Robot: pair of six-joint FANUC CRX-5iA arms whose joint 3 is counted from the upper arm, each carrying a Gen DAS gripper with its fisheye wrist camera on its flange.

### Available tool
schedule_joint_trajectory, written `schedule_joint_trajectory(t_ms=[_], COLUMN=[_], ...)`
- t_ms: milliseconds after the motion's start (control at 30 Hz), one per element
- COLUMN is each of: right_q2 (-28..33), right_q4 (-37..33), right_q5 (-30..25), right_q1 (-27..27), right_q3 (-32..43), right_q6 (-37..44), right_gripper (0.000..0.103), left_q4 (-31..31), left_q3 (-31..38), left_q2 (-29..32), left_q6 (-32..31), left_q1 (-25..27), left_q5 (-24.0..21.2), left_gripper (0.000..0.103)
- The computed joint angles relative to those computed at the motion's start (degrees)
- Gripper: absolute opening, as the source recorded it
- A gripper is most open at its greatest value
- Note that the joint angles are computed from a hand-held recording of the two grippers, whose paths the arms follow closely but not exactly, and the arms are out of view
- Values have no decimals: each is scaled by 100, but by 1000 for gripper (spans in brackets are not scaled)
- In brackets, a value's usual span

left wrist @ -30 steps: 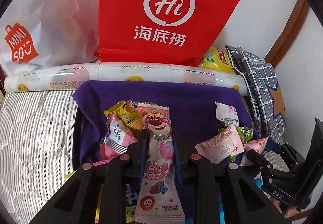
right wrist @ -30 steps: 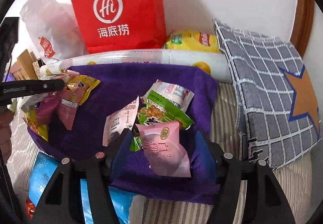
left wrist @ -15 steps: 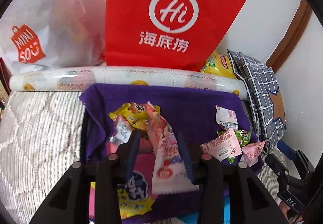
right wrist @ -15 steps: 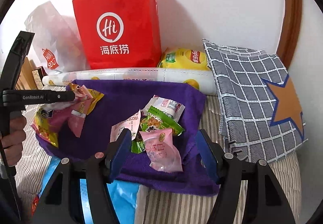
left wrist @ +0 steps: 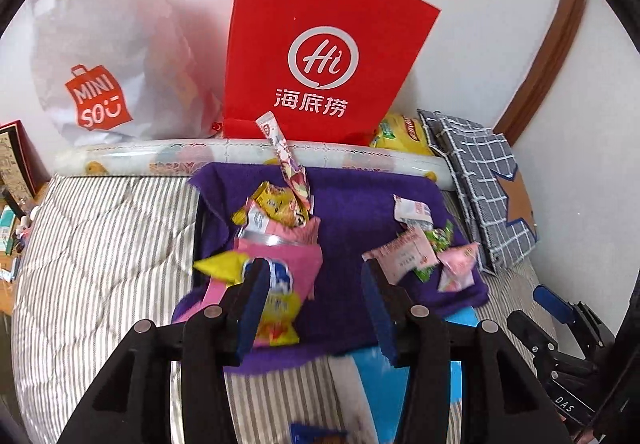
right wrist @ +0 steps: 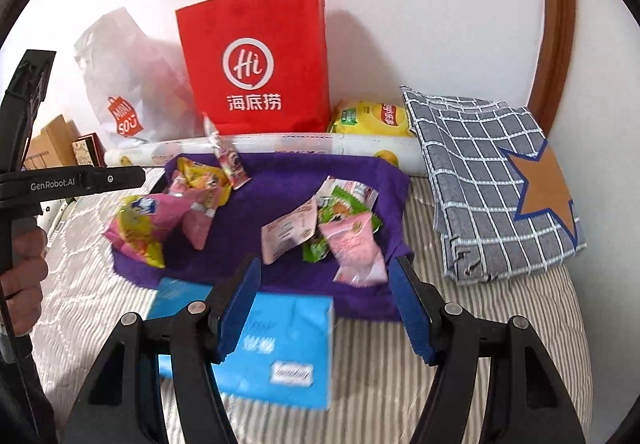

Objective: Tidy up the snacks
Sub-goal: 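Open the left gripper releasing the Lotso bar while the right gripper releases the pink pack, then grasp the red candy pack beside the blue chip bag with the right gripper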

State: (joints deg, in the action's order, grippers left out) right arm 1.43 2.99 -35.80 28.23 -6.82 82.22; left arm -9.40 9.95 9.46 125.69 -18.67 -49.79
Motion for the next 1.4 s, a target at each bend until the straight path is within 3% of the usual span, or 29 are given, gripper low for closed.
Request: schedule_joint_trajectory(t_ms=[333,733,900,1233,1400], right_q2=[-711,-1197,-1283,-1027,-852], right_q4=[568,623,455,942,939], right_q5=[51,26,7,-38,-12], right_q1=[491,1136,1445,2159,2272], right_q3=[-872,-1646,-1818,-2036,-2018], right_q6=[-914,-1428,-1563,-2470,-2718], right_gripper=[66,66,66,66,66], left_q4=[-218,-501,-496,-189,-46], left_q3=[-686,-1376,-1748,-2421,-2637], left_q2=[-681,-1250,-1560,-2045,-2173], left_q6=[202,615,686,431,237], left_q1=[-230,-371,-336,5,174], left_q5=[-191,-689,-609,-316,-214], left_gripper=[53,54,54,54,54])
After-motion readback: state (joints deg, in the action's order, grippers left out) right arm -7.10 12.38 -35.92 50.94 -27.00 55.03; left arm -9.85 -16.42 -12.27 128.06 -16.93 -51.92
